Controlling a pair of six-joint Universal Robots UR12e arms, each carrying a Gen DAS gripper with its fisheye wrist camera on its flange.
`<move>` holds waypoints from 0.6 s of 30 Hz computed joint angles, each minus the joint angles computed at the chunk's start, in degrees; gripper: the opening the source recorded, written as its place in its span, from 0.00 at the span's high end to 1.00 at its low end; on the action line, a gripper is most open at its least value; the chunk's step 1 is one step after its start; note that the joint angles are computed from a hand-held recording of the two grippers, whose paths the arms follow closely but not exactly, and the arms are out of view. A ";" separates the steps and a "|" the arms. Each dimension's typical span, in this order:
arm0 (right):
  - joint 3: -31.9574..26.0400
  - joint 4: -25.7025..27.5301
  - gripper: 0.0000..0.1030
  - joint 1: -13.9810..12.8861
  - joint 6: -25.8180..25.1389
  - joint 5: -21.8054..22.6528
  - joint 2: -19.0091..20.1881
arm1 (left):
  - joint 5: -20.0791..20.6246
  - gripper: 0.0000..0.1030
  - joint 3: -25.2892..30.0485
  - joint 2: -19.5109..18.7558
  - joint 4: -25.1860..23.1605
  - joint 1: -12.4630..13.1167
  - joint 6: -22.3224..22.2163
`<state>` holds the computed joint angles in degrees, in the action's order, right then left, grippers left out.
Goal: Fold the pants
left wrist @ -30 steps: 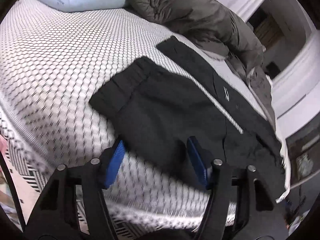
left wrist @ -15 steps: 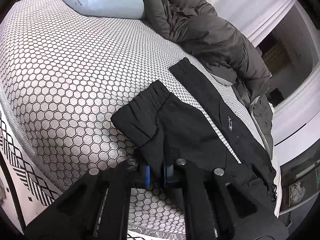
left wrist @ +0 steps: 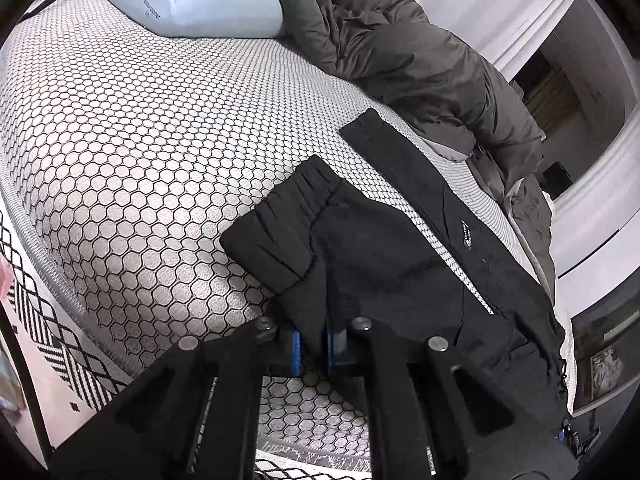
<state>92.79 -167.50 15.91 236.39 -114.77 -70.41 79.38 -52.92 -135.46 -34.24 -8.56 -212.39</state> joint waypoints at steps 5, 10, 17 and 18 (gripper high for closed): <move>0.43 -4.38 0.62 -1.33 2.78 1.70 1.47 | -0.53 0.95 0.41 -0.33 -0.45 0.17 -0.31; -0.87 -3.88 0.88 -0.50 -0.06 -0.51 2.62 | -0.21 0.95 0.46 -0.37 -0.24 0.28 0.24; -1.08 -2.87 0.90 0.90 -0.23 -3.74 0.36 | -0.24 0.97 -0.48 0.73 2.24 0.32 2.56; -1.63 -2.50 0.90 0.91 -0.63 -3.69 0.37 | -0.50 0.97 -0.08 0.59 2.49 0.42 2.43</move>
